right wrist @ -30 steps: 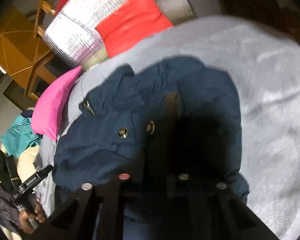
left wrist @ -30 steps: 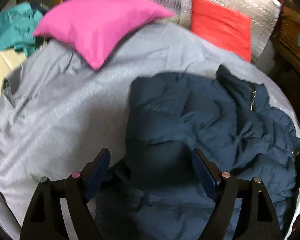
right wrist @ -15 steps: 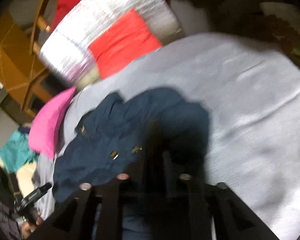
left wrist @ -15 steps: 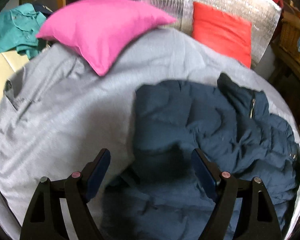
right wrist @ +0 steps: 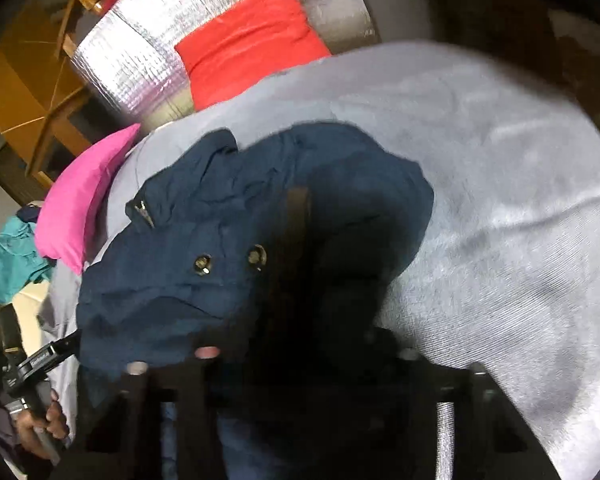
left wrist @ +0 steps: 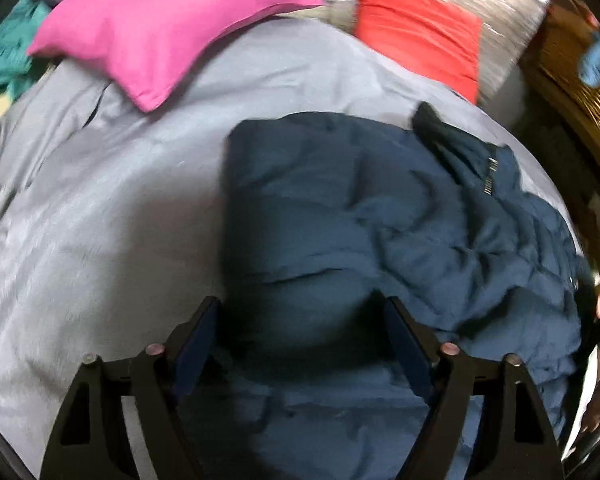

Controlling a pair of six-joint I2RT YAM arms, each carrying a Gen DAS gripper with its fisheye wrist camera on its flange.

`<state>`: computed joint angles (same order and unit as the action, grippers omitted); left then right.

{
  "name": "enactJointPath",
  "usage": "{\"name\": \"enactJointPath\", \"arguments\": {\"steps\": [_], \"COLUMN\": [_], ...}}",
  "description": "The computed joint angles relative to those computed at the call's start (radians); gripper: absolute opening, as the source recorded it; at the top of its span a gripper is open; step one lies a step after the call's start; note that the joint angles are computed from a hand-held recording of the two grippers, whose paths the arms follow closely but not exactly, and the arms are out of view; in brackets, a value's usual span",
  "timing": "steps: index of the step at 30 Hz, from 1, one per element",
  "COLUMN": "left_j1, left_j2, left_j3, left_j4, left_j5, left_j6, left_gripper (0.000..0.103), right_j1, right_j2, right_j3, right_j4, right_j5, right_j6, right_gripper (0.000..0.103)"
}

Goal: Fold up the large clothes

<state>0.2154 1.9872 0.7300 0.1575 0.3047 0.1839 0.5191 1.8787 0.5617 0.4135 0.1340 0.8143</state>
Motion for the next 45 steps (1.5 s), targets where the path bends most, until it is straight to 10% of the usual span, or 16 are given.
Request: {"name": "enactJointPath", "arguments": {"steps": [5,22,32,45], "left_j1": [-0.024,-0.045,-0.250,-0.311], "left_j2": [0.015,-0.244,-0.062,-0.050], "left_j3": [0.000,-0.127,-0.105,-0.122], "left_j4": [0.015,0.029,0.107,0.140], "left_j5": [-0.037,0.043,-0.113,-0.155], "left_j6": [-0.024,-0.022,-0.036,-0.033], "left_gripper": [0.079,0.080,0.081,0.081], "right_j1": [0.058,0.086,0.192,0.168], "right_j2": [-0.037,-0.206,0.138,0.187], "right_j3": [-0.007,-0.081,0.248,0.277], "right_j4": [-0.011,0.043,-0.070,-0.070], "right_j5": [0.150,0.147,-0.062,-0.160], "right_j6": [-0.019,-0.039,-0.042,0.004], "right_gripper": [0.030,0.038,0.023,0.023]}}
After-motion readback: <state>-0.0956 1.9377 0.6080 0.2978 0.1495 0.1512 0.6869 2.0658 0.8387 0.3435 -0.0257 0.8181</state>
